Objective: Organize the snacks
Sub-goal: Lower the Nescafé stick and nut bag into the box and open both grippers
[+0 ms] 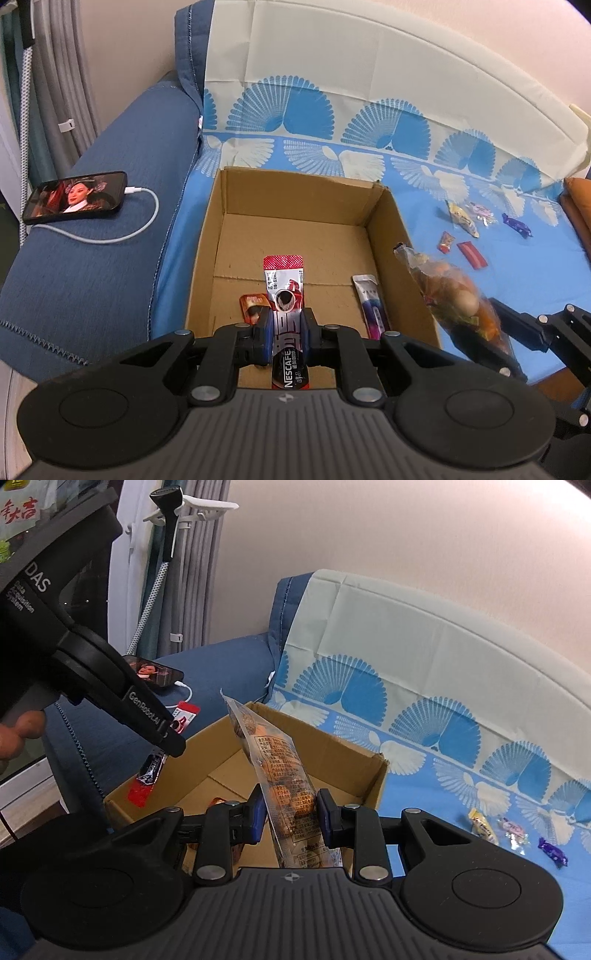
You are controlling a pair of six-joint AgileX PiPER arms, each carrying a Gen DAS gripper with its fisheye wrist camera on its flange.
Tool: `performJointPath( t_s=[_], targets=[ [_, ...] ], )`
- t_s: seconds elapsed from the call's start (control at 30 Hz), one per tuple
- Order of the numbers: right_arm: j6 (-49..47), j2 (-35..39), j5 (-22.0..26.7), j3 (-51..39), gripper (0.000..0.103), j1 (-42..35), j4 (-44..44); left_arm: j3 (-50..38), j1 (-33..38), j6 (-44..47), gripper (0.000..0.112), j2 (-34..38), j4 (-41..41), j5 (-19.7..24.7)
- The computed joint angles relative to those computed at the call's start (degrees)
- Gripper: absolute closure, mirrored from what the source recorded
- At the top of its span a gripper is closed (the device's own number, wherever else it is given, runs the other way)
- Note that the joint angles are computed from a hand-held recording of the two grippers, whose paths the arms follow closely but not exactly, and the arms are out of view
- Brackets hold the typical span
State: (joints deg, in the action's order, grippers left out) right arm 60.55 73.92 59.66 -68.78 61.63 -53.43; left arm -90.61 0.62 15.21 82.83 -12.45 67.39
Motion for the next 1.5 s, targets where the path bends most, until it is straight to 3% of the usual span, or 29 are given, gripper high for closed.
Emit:
performJointPath(
  t_s=[0.4, 0.87, 1.17, 1.2, 1.23, 1.27, 1.3, 1.37, 1.43, 1.5],
  targets=[
    [-5.4, 6.7, -14.1, -1.1, 0.072, -14.7, 8.0, -5.2, -3.8, -3.1, 0.096, 11.1, 4.4, -3.7],
    [-11.3, 16.4, -22.6, -5.6, 0.072, -24.2, 17.5, -10.2, -5.1, -5.2, 0.096, 21.3, 7.9, -6.0],
    [-12.0, 19.3, -24.4, -6.4, 0.072, -26.9, 19.7, -12.8, -6.3, -6.8, 0.092, 26.0, 11.3, -7.2],
    [-12.2, 19.3, -24.7, -6.3, 0.072, -27.3, 20.2, -13.1, -6.4, -7.3, 0.081, 26.4, 11.9, -7.1],
    [-12.4, 19.4, -25.1, -6.3, 0.071, -27.7, 20.8, -13.7, -6.4, -7.6, 0.054, 26.9, 12.3, -6.7],
    [-13.4, 19.5, -25.9, -6.2, 0.071, -28.4, 22.5, -14.0, -6.3, -8.0, 0.036, 27.1, 12.5, -6.3],
    [-15.1, 19.7, -26.2, -6.5, 0.07, -29.2, 24.9, -14.0, -6.1, -8.6, 0.009, 27.0, 12.7, -6.4],
    [-15.0, 19.4, -27.3, -6.1, 0.063, -29.9, 26.4, -11.0, -5.5, -9.3, 0.009, 24.7, 12.5, -9.2],
    [-12.3, 18.6, -26.8, -5.7, 0.036, -29.4, 24.1, -11.0, -5.5, -8.7, 0.009, 24.2, 13.4, -7.6],
    [-10.1, 17.3, -25.1, -5.0, 0.027, -27.7, 20.7, -8.9, -5.0, -6.2, 0.01, 22.0, 13.5, -6.3]
  ],
)
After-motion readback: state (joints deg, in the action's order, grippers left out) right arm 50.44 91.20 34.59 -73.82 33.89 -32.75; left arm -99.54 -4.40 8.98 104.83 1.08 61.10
